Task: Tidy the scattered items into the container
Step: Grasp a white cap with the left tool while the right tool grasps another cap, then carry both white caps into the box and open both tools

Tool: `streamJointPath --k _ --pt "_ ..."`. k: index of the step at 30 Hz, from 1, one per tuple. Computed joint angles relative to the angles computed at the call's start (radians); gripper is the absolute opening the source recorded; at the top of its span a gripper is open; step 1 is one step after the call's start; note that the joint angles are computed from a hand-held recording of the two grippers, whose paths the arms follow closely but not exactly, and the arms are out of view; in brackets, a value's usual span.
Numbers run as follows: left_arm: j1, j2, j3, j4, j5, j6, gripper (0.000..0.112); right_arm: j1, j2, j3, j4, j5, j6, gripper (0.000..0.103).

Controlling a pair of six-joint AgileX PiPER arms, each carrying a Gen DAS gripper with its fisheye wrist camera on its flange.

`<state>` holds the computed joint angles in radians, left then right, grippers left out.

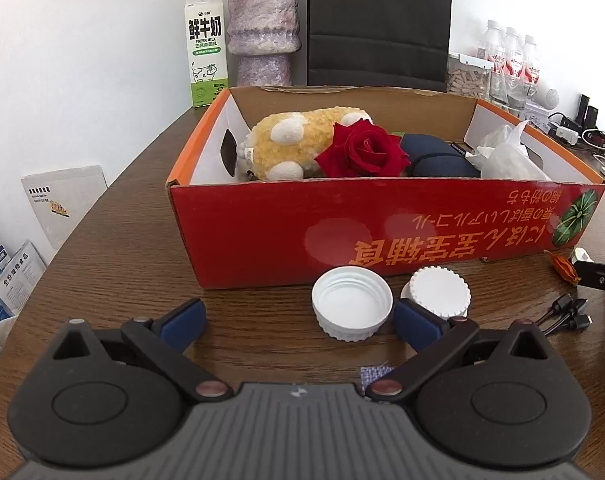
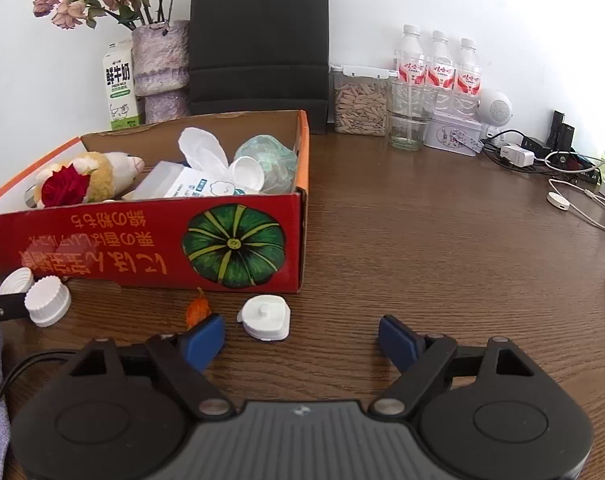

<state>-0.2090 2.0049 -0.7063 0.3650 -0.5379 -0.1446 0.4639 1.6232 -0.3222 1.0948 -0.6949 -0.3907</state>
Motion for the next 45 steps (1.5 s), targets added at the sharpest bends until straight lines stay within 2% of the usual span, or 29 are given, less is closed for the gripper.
streamJointPath --k 3,4,5,7,8,9,10,14,26,34,42,45 --pt "-0.004 0.001 0.0 -0.013 -0.007 0.0 0.093 -0.02 0.004 -0.009 -0.042 0.011 0.017 0.075" --pt "-0.002 0.0 0.003 -0.012 -0.015 0.0 0.09 -0.019 0.004 -0.009 -0.052 0.009 0.021 0.069" --pt "0.0 -0.001 0.009 -0.009 -0.027 0.001 0.083 -0.016 0.003 -0.006 -0.067 0.005 0.027 0.065" --pt "0.002 -0.004 0.019 -0.004 -0.047 0.003 0.07 -0.011 -0.001 0.001 -0.098 0.003 0.04 0.044" --pt "0.006 -0.006 0.024 0.009 -0.058 -0.004 0.059 -0.006 -0.003 0.004 -0.107 0.0 0.043 0.038" --pt "0.01 -0.007 0.03 0.019 -0.069 -0.009 0.04 -0.003 -0.005 0.005 -0.111 -0.001 0.044 0.029" --pt "0.013 -0.008 0.036 0.027 -0.081 -0.014 0.041 0.003 -0.005 0.007 -0.106 -0.005 0.044 0.024" --pt "0.019 -0.011 0.041 0.055 -0.087 -0.04 0.041 0.006 -0.016 0.018 -0.124 -0.007 0.066 0.024" --pt "0.044 -0.01 0.05 0.066 -0.117 -0.087 0.041 0.093 -0.013 0.044 -0.059 -0.124 0.058 0.024" --pt "0.085 -0.018 0.103 0.075 -0.233 -0.106 0.041 0.173 0.0 0.068 -0.005 -0.231 0.078 0.024" --pt "0.131 -0.018 0.187 0.071 -0.415 -0.099 0.041 0.35 0.051 0.098 0.125 -0.442 0.109 0.024" --pt "0.124 -0.019 0.214 0.041 -0.467 -0.063 0.041 0.391 0.068 0.106 0.144 -0.491 0.123 0.024"
